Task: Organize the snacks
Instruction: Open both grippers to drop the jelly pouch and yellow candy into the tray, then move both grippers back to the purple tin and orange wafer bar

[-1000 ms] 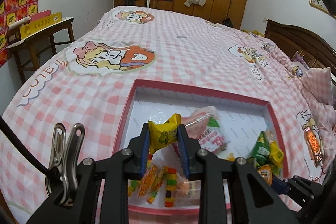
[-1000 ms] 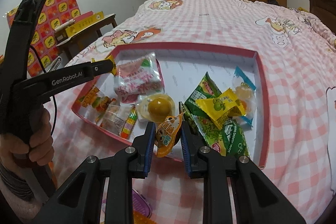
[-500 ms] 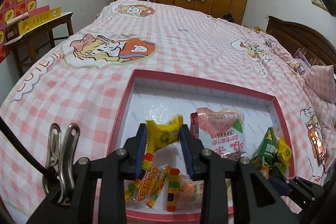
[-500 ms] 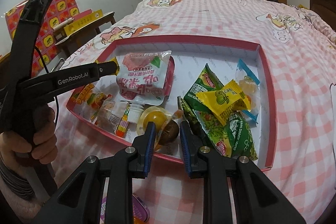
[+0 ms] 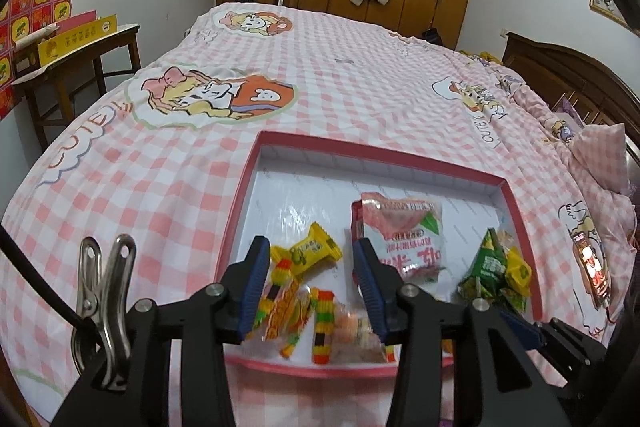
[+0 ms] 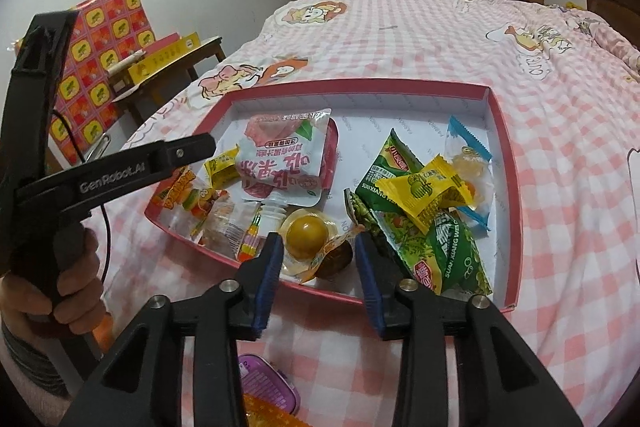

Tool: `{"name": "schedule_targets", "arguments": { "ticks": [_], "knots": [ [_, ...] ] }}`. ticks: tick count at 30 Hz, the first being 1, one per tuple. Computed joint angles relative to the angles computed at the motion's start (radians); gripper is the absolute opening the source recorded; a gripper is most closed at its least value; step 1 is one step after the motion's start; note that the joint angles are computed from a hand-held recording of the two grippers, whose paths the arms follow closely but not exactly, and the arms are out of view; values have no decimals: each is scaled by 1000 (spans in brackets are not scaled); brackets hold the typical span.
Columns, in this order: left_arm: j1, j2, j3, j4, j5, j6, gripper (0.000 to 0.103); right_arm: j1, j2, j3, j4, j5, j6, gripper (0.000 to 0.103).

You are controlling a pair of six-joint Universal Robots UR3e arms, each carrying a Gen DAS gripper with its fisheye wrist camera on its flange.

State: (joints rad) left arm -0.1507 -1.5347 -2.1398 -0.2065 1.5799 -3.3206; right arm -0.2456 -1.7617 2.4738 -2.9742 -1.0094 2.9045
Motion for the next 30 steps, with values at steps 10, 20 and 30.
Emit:
{"name": "schedule_targets", "arguments": {
  "ticks": [10, 20, 30],
  "knots": [
    [-4, 144, -79, -77, -10, -7, 46, -18, -105, 48, 59, 8, -5, 44],
    [-28, 257, -146, -138, -5, -19, 46, -61, -270, 91, 213, 48, -47, 48],
    [-51, 369, -201, -221, 10, -38, 46, -125, -463, 121, 465, 83, -105, 49]
  ]
}}
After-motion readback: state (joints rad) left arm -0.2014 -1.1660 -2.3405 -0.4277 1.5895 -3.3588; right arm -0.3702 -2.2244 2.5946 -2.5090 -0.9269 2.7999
